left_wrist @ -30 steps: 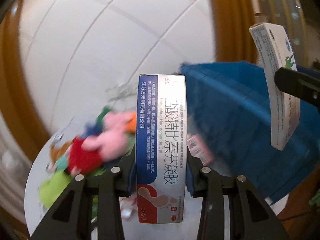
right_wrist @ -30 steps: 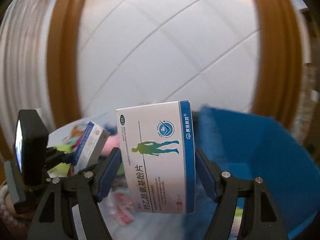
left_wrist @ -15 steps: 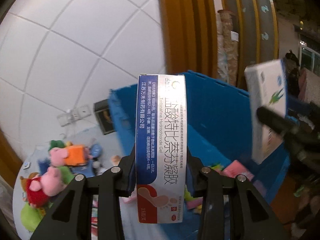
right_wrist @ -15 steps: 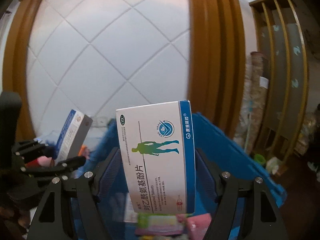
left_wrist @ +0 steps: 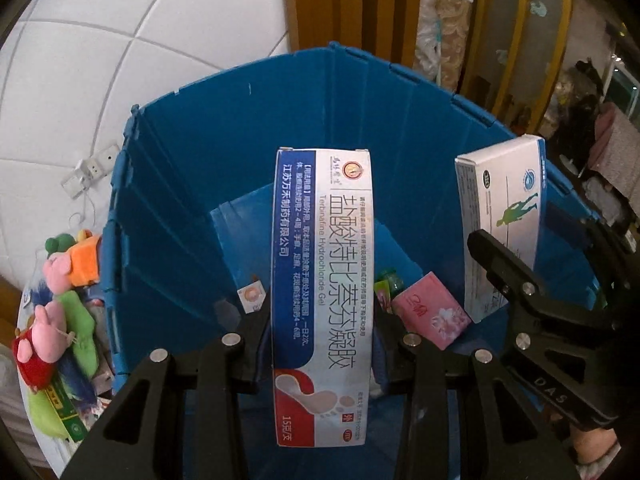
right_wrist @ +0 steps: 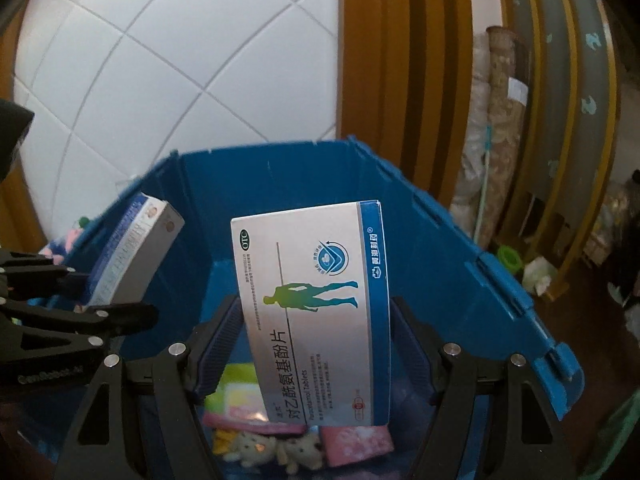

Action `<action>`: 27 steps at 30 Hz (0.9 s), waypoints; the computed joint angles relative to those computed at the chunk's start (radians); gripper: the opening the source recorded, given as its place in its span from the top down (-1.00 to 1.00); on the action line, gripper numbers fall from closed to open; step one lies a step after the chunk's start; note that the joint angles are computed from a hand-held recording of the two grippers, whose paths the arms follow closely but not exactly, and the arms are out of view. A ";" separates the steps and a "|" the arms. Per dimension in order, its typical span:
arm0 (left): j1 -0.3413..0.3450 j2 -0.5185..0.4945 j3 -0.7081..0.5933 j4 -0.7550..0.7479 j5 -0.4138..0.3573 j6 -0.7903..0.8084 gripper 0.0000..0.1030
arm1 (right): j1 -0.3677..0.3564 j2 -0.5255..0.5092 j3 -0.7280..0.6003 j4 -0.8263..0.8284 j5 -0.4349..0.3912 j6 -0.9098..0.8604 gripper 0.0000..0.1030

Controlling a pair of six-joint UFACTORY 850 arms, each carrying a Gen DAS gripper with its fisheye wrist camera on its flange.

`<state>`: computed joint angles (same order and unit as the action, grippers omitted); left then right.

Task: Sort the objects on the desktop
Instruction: 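Carry the ointment box and tablet box with both tools over the bin, then open both tools to drop the two boxes into the bin, then move both tools back to the pile on the table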

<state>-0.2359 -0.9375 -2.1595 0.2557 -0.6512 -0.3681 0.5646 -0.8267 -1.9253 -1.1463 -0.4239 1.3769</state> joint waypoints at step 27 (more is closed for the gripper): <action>-0.014 -0.046 -0.086 0.047 -0.076 -0.108 0.24 | -0.030 -0.001 0.002 0.096 0.021 -0.108 -0.99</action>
